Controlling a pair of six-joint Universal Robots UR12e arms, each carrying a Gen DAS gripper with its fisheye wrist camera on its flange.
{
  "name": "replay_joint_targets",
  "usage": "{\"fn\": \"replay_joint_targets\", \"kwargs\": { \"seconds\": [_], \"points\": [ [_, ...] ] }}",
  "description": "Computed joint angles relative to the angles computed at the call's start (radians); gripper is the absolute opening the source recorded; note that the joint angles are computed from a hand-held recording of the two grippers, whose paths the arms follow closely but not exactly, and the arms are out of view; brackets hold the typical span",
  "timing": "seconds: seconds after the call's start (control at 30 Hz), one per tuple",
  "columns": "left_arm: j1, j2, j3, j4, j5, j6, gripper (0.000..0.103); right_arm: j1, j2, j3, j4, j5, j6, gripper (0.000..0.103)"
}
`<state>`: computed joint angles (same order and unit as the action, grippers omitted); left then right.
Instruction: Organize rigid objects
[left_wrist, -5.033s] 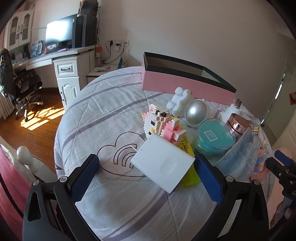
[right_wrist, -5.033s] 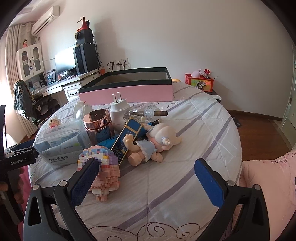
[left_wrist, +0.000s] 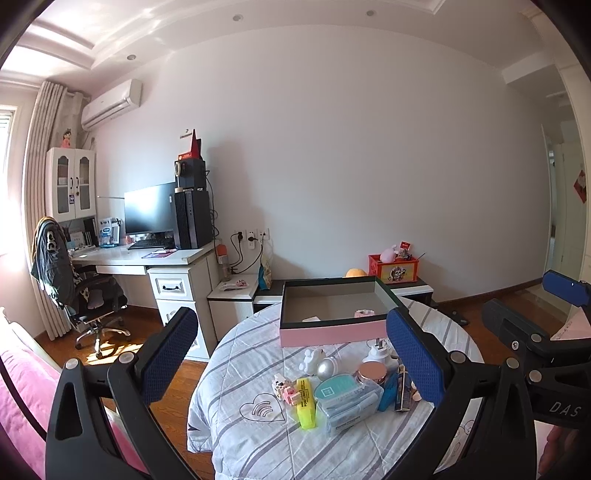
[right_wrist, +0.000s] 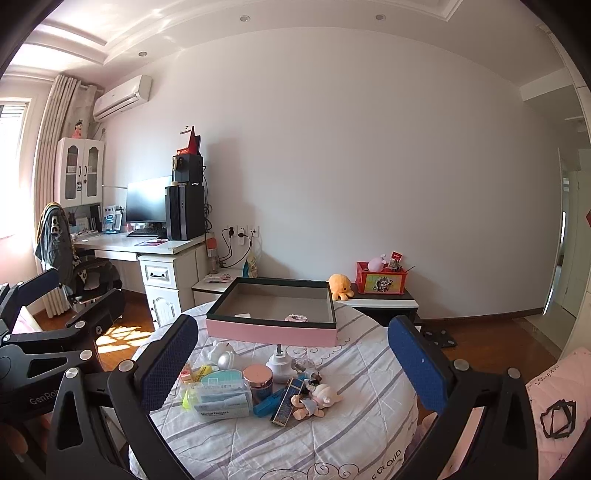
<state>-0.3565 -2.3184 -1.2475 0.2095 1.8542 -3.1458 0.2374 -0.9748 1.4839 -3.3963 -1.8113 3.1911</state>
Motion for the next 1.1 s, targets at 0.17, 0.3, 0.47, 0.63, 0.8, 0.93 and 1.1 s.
{"fn": "replay_joint_targets", "kwargs": {
  "seconds": [0.17,0.3,0.47,0.63,0.8,0.93,1.1],
  "points": [
    [0.001,-0.011,0.016,-0.032,-0.002,0.000,0.103,-0.005,0.009,-0.010,0.031,0.011,0.014,0.103],
    [0.005,-0.020,0.028,-0.067,-0.015,-0.008,0.103,-0.010,0.019,-0.019,0.057,0.023,0.021,0.103],
    [0.011,-0.037,0.043,-0.129,-0.040,-0.016,0.103,-0.018,0.035,-0.030,0.113,0.041,0.031,0.103],
    [0.017,-0.060,0.058,-0.192,-0.088,-0.001,0.103,-0.032,0.051,-0.033,0.174,0.062,0.050,0.103],
    [0.029,-0.086,0.076,-0.264,-0.174,0.021,0.103,-0.048,0.069,-0.040,0.261,0.088,0.082,0.103],
    [0.037,-0.116,0.111,-0.324,-0.231,0.048,0.103,-0.057,0.085,-0.051,0.318,0.102,0.097,0.103],
    [0.036,-0.155,0.163,-0.374,-0.251,0.081,0.103,-0.068,0.106,-0.069,0.373,0.131,0.110,0.103]
  ]
}}
